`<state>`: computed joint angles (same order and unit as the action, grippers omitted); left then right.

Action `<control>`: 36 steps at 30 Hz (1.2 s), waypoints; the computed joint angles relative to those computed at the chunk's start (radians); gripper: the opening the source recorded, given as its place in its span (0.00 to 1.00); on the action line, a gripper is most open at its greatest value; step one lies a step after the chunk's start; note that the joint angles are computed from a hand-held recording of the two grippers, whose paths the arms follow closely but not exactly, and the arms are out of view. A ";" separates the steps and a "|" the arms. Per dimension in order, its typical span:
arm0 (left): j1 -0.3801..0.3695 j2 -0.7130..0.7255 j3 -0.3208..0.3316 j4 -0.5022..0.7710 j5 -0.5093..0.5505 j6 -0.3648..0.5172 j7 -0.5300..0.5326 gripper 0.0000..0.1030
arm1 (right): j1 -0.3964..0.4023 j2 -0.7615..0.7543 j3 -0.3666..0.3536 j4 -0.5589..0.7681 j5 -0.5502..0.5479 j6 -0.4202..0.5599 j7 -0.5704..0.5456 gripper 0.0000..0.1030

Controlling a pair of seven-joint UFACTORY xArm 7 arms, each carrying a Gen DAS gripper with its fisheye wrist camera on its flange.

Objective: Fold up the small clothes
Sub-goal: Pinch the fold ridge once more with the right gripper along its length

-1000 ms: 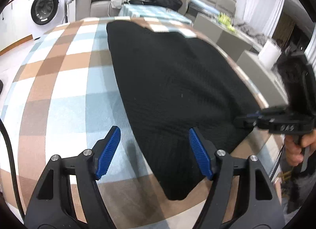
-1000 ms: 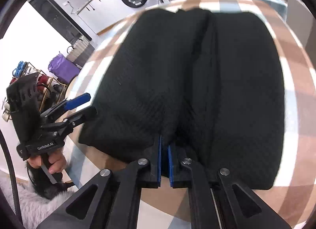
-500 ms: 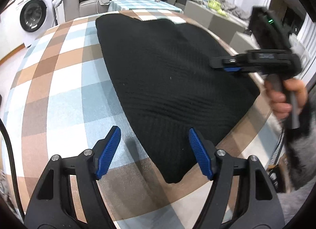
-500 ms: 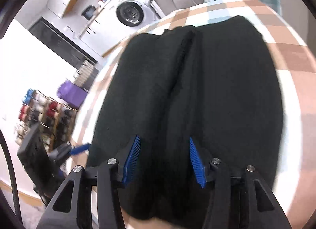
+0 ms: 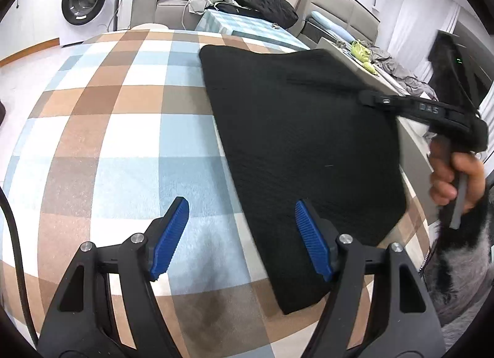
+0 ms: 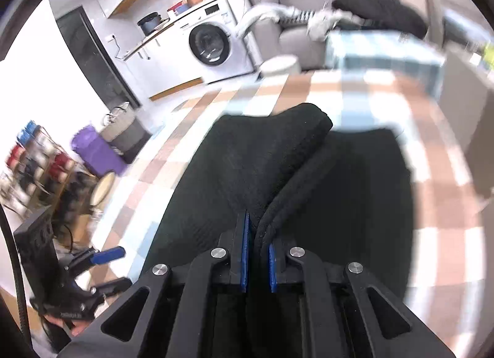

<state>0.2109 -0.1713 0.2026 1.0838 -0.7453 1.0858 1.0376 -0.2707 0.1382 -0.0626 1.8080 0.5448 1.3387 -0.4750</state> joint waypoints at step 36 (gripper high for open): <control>-0.047 0.128 -0.089 0.063 -0.011 -0.011 -0.100 0.67 | -0.107 -0.160 -0.130 -0.232 -0.026 0.262 0.032 0.08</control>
<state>0.1634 -0.0436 0.1136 1.1466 -0.7563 1.0750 0.9374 -0.3775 -0.0220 -0.1924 1.5757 0.5184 1.6012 -0.4429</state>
